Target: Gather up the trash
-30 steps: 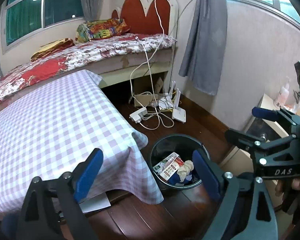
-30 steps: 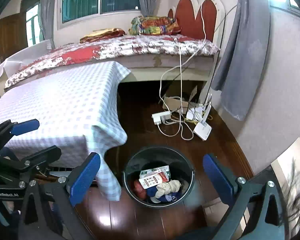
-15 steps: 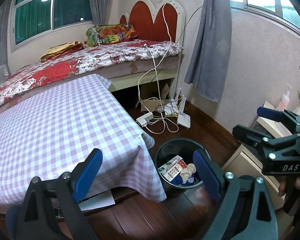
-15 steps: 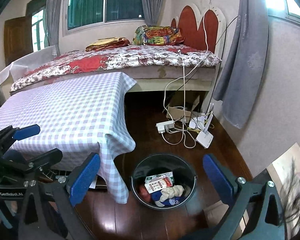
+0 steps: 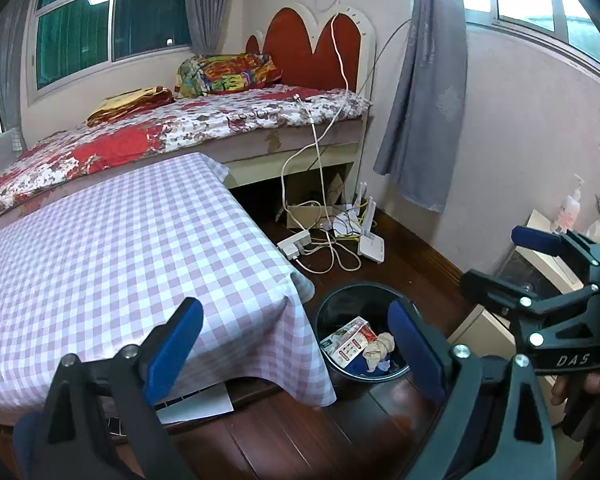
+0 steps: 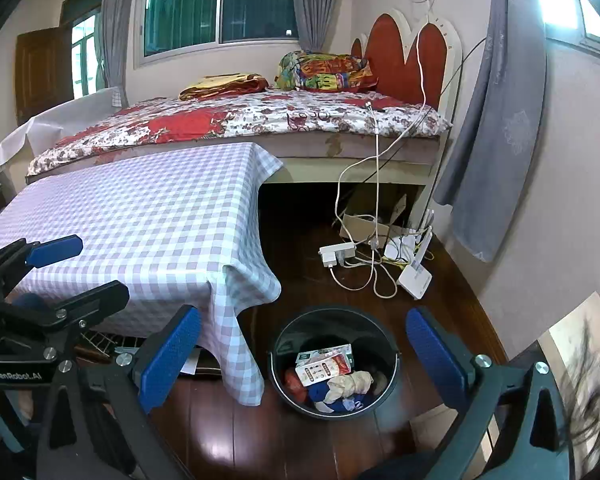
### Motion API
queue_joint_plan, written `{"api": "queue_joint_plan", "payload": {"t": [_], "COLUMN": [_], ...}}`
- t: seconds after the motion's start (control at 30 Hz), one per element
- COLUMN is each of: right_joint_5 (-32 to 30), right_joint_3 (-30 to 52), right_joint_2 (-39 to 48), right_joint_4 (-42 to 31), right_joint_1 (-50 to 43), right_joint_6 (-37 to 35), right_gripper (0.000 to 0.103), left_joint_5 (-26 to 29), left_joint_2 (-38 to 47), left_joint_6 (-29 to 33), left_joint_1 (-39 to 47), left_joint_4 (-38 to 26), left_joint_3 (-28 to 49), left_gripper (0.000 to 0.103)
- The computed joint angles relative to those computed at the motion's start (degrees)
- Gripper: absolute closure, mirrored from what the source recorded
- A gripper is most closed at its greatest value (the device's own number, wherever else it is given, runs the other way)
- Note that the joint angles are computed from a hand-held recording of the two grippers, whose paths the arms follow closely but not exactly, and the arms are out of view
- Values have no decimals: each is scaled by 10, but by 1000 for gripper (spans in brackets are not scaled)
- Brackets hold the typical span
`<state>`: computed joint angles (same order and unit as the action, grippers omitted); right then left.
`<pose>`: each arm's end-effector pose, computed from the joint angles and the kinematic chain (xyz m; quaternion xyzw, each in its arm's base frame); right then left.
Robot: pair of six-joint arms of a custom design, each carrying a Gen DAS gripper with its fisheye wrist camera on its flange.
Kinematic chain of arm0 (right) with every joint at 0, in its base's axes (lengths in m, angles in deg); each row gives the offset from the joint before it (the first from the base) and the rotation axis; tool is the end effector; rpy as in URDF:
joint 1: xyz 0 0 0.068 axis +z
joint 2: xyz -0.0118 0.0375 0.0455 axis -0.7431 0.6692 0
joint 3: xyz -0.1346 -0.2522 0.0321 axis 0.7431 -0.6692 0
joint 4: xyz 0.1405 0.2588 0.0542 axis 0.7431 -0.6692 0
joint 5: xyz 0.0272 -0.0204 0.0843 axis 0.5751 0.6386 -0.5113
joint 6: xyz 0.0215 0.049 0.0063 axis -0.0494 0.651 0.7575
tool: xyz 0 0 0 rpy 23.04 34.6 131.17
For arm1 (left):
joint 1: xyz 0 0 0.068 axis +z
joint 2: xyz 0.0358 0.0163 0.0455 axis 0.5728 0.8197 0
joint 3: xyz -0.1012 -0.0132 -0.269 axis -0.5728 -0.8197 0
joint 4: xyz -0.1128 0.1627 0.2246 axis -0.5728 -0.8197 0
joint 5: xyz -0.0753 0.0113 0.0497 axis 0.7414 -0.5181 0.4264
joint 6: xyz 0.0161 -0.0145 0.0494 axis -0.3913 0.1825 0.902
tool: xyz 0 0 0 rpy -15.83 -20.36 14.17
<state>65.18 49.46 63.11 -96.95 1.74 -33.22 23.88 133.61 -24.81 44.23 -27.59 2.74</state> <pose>0.1961 0.1984 0.2806 -0.0123 0.9010 -0.0105 0.4336 0.2449 0.0230 0.2748 0.1830 0.8766 -0.1168 0.4295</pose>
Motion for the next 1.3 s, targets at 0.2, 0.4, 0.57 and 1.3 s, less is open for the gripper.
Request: {"api": "queue_joint_plan", "payload": {"t": [0.2, 0.4, 0.57, 1.3], "right_joint_5": [-2, -2, -3, -4], "right_joint_3": [0, -3, -7, -14], "right_joint_2": [0, -3, -8, -12], "right_joint_4": [-4, -3, 1, 2], "right_joint_1": [-2, -3, -3, -4], "right_joint_6": [3, 1, 1, 1], "right_gripper": [0, 0, 0, 0], "left_joint_5": [-2, -2, -6, -19], "left_joint_2": [3, 1, 0, 6], "left_joint_6": [4, 4, 4, 11], "left_joint_1": [0, -1, -4, -1], "left_joint_4": [-2, 0, -3, 5], "left_joint_3": [0, -1, 0, -2], "left_gripper": [8, 8, 8, 1]}}
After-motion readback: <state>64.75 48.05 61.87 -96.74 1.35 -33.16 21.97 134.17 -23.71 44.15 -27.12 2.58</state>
